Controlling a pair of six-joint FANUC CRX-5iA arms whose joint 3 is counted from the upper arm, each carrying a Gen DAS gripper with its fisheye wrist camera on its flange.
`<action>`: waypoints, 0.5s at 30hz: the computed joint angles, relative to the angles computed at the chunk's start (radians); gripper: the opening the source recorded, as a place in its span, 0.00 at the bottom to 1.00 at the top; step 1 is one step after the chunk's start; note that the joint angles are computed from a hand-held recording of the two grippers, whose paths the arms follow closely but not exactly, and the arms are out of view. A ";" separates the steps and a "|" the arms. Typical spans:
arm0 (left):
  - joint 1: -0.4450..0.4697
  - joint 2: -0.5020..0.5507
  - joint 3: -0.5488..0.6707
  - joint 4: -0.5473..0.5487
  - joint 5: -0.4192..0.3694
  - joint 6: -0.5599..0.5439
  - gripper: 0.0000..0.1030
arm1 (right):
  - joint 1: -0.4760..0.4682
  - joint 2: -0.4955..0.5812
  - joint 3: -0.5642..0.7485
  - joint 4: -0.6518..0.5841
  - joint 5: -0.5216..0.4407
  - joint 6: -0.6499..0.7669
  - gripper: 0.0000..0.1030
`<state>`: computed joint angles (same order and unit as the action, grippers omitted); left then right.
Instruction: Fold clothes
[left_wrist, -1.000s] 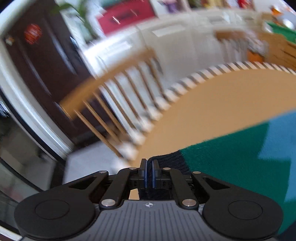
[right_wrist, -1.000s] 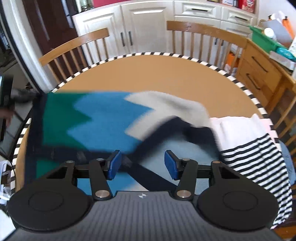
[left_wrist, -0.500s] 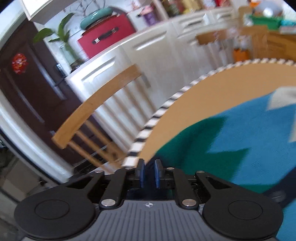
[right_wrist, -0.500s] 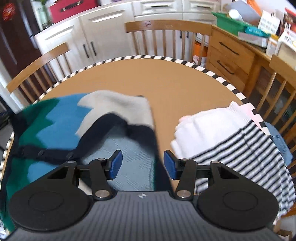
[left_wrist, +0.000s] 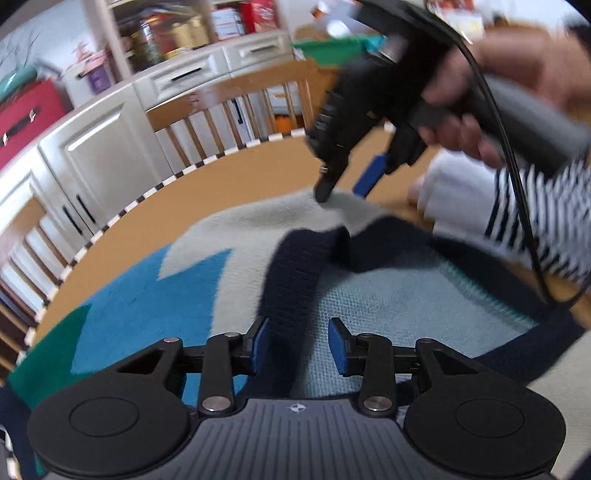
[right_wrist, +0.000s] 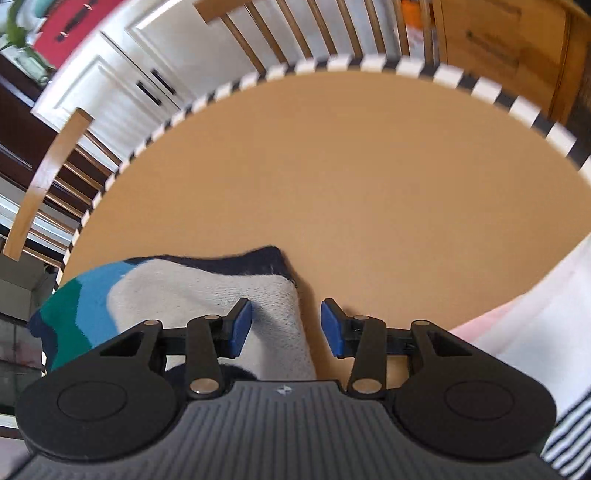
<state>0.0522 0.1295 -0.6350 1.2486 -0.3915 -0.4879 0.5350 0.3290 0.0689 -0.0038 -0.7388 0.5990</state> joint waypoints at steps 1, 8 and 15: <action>-0.007 0.020 0.006 0.009 0.012 0.002 0.31 | -0.010 0.003 0.002 -0.041 0.017 0.022 0.07; 0.141 0.054 0.136 -0.216 -0.266 0.343 0.02 | 0.038 -0.146 -0.173 0.260 0.298 0.038 0.05; 0.134 0.122 0.179 -0.302 -0.247 0.515 0.05 | 0.028 0.004 -0.058 0.323 -0.014 0.001 0.23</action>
